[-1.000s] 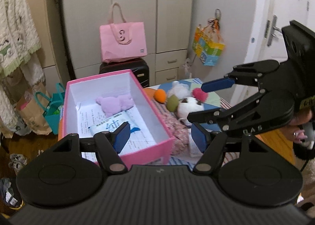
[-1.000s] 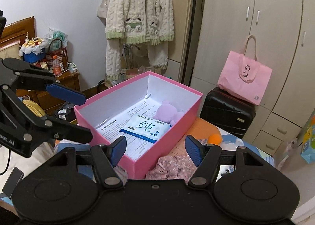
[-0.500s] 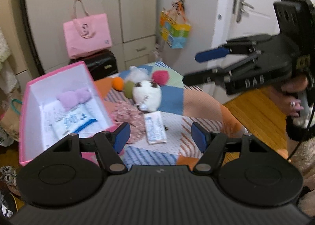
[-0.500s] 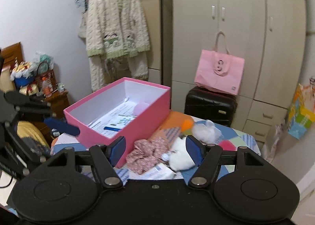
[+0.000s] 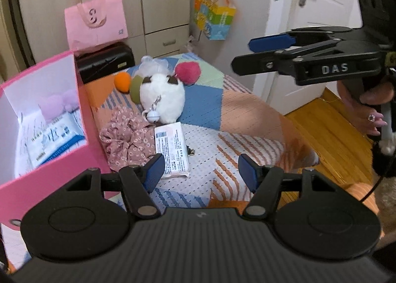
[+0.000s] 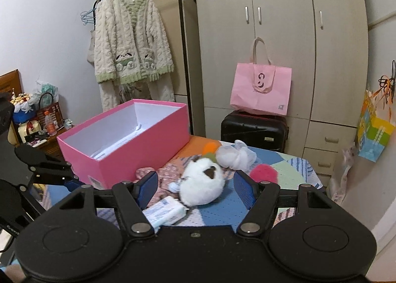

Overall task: Organize soft objects
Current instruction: 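Move the left tool to the small white wipes packet, then close the left gripper on the small white wipes packet while the right gripper grasps the pink pompom ball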

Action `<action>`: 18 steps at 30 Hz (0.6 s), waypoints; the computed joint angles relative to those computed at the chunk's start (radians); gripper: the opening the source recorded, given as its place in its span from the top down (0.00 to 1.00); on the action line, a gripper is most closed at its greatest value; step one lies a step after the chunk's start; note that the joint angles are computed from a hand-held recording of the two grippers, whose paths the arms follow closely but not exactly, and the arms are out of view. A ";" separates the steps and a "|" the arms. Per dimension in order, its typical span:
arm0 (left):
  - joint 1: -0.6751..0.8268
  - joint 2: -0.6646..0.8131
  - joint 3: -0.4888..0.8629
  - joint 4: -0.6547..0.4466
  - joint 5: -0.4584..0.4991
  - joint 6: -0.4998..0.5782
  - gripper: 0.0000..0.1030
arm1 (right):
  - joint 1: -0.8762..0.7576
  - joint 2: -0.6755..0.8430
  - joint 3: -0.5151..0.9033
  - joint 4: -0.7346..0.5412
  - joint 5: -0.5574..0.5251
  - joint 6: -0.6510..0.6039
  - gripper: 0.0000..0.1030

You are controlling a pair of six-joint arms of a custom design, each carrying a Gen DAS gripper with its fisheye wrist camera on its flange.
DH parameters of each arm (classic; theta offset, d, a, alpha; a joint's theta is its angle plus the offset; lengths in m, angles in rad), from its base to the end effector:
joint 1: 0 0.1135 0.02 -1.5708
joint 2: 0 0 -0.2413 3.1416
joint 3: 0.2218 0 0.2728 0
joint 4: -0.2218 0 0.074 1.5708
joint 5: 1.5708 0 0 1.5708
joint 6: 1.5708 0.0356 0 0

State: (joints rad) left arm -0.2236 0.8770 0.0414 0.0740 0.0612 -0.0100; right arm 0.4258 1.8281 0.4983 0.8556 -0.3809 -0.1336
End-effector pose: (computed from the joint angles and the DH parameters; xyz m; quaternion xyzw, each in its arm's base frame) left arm 0.1633 -0.0394 0.0663 0.1099 0.9123 -0.0738 0.3875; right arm 0.2663 0.1353 0.0539 -0.3262 0.7782 0.2343 0.4828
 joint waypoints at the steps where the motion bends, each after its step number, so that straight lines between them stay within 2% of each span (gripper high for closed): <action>1: 0.006 0.111 0.014 0.088 0.006 -0.004 0.38 | -0.009 0.039 0.017 0.024 -0.007 -0.003 0.30; 5: 0.022 0.469 0.075 0.374 -0.012 -0.038 0.38 | -0.030 0.157 0.076 0.099 -0.014 -0.016 0.30; 10: 0.019 0.724 0.141 0.580 -0.068 -0.059 0.38 | -0.048 0.273 0.158 0.165 -0.029 -0.001 0.30; 14: -0.007 0.849 0.186 0.673 -0.137 -0.064 0.38 | -0.056 0.361 0.259 0.162 -0.016 0.023 0.30; 18: 0.001 0.926 0.220 0.709 -0.113 -0.074 0.38 | -0.056 0.443 0.359 0.152 0.017 0.034 0.30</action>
State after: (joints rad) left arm -0.2225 1.8029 0.2614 0.7830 -0.0519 -0.0837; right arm 0.3702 2.2710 0.8577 1.0073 -0.3638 -0.0996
